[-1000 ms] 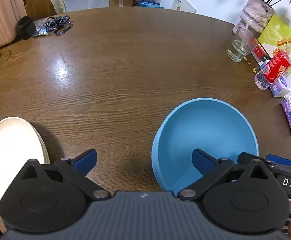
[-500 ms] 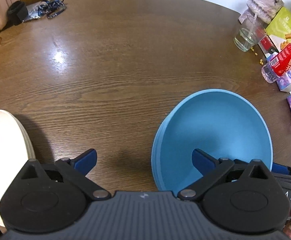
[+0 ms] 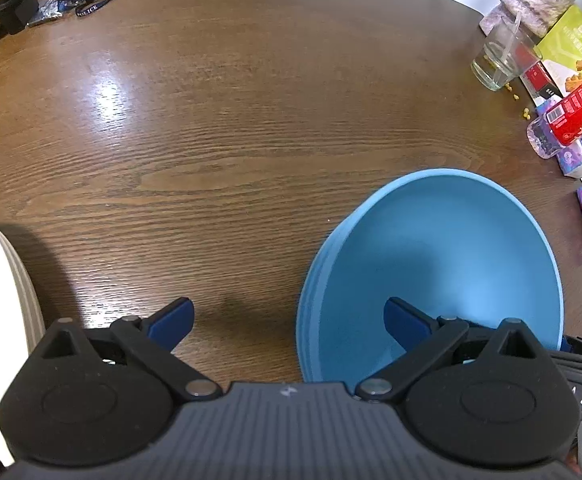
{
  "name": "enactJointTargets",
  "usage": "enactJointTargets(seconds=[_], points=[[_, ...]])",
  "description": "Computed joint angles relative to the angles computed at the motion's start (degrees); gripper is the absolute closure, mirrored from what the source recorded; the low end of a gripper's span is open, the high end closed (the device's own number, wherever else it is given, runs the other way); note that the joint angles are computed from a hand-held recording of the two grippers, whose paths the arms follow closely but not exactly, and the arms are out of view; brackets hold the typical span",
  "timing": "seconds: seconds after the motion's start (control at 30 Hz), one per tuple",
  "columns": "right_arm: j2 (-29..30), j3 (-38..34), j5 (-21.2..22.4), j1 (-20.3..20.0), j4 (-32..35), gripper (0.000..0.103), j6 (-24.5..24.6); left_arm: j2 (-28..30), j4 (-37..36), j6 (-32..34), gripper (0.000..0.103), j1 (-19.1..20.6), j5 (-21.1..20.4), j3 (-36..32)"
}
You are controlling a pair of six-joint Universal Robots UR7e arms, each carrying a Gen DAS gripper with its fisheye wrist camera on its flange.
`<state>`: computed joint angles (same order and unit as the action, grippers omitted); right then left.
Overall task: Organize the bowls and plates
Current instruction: 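Close the left tool on the blue bowl stack rim while the right tool grips it, then lift the blue bowl stack with both tools and carry it toward the cream plates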
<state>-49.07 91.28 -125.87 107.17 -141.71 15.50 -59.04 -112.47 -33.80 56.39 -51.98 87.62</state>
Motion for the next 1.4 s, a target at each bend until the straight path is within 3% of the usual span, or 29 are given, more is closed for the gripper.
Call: enactJointTargets(seconds=[0.27, 0.43, 0.5, 0.67, 0.83, 0.93, 1.07, 1.4], points=[[0.5, -0.3, 0.7, -0.4, 0.7, 0.019, 0.5, 0.2, -0.5, -0.3, 0.0, 0.5, 0.0, 0.2], [0.8, -0.1, 1.7, -0.8, 0.7, 0.032, 0.6, -0.1, -1.4, 0.2, 0.002, 0.7, -0.5, 0.6], [0.7, 0.1, 2.5, -1.0, 0.1, 0.035, 0.5, -0.4, -1.9, 0.6, 0.005, 0.8, -1.0, 1.0], [0.5, 0.6, 4.3, -1.2, -1.7, 0.045, 0.3, -0.1, -2.5, 0.7, 0.026, 1.3, -3.4, 0.8], [-0.1, 1.5, 7.7, -1.9, -3.7, 0.065, 0.4, -0.4, -4.1, 0.3, 0.032, 2.2, -6.2, 1.2], [-0.2, 1.8, 7.9, -2.1, -4.4, 0.065, 0.4, -0.6, -5.3, 1.0, 0.037, 2.6, -7.9, 1.4], [-0.5, 2.6, 8.6, -2.4, -5.7, 0.067, 0.5, -1.5, -8.4, 2.3, 0.059, 3.2, -11.1, 2.7], [-0.9, 3.8, 8.3, -1.9, -7.3, 0.068, 0.6, -2.3, -8.8, 1.8, 0.059, 1.8, -8.8, 4.4]])
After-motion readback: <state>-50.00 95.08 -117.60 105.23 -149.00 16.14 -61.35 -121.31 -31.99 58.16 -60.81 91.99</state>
